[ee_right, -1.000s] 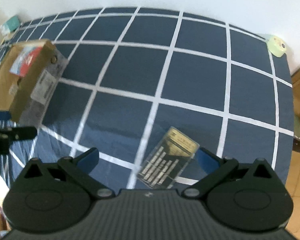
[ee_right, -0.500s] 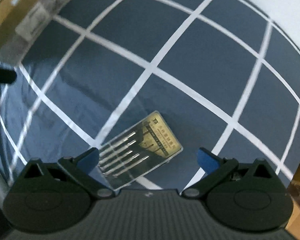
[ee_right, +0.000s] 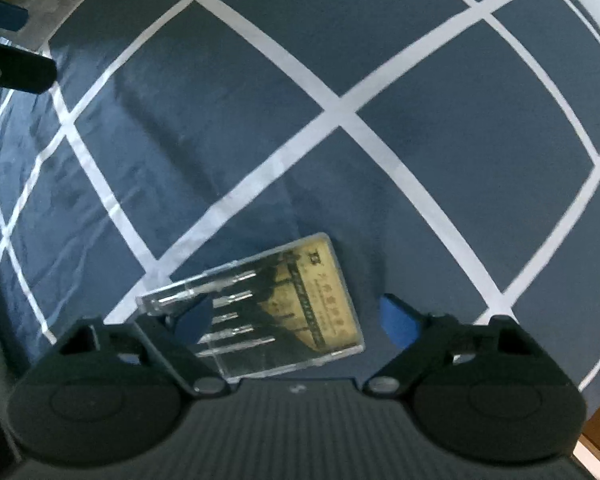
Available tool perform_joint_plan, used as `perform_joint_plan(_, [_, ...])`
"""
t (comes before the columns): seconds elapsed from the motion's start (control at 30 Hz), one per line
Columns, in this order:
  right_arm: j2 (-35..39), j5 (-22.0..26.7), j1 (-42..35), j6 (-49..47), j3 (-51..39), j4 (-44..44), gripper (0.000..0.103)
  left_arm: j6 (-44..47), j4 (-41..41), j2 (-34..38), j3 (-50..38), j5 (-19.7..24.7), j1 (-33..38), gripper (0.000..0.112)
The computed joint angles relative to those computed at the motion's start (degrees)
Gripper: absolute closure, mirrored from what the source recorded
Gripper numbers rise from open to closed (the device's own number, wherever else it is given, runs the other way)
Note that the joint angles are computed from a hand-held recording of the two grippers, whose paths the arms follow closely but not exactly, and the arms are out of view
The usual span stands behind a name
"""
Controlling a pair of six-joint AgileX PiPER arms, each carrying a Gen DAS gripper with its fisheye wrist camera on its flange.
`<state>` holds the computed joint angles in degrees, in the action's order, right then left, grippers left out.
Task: Organize objects
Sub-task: 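Move the right gripper toward the clear screwdriver set case, then lower the right gripper onto the screwdriver case and close on it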
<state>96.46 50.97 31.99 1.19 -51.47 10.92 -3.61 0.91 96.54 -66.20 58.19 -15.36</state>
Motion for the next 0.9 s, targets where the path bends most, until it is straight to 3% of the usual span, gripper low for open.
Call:
perform_joint_plan(0.2, [-0.3, 0.0, -0.6, -4.0, 0.9, 3.1, 0.017, 0.7, -0.4, -0.4, 0.7, -0.2, 0.2, 0.009])
perform_joint_plan(0.37, [-1.5, 0.0, -0.1, 0.4, 2.3, 3.0, 0.017, 1.6, -0.9, -1.5, 1.8, -0.7, 0.8, 0.009])
perform_joint_plan(0.6, [-5.6, -1.3, 1.7, 13.6, 6.9, 3.6, 0.018, 3.9, -2.3, -4.1, 4.3, -1.4, 2.5, 0.009])
perform_joint_plan(0.9, [-12.8, -5.4, 7.0, 39.1, 14.6, 4.0, 0.018, 10.0, -4.9, -8.4, 9.0, -2.1, 5.7, 0.009])
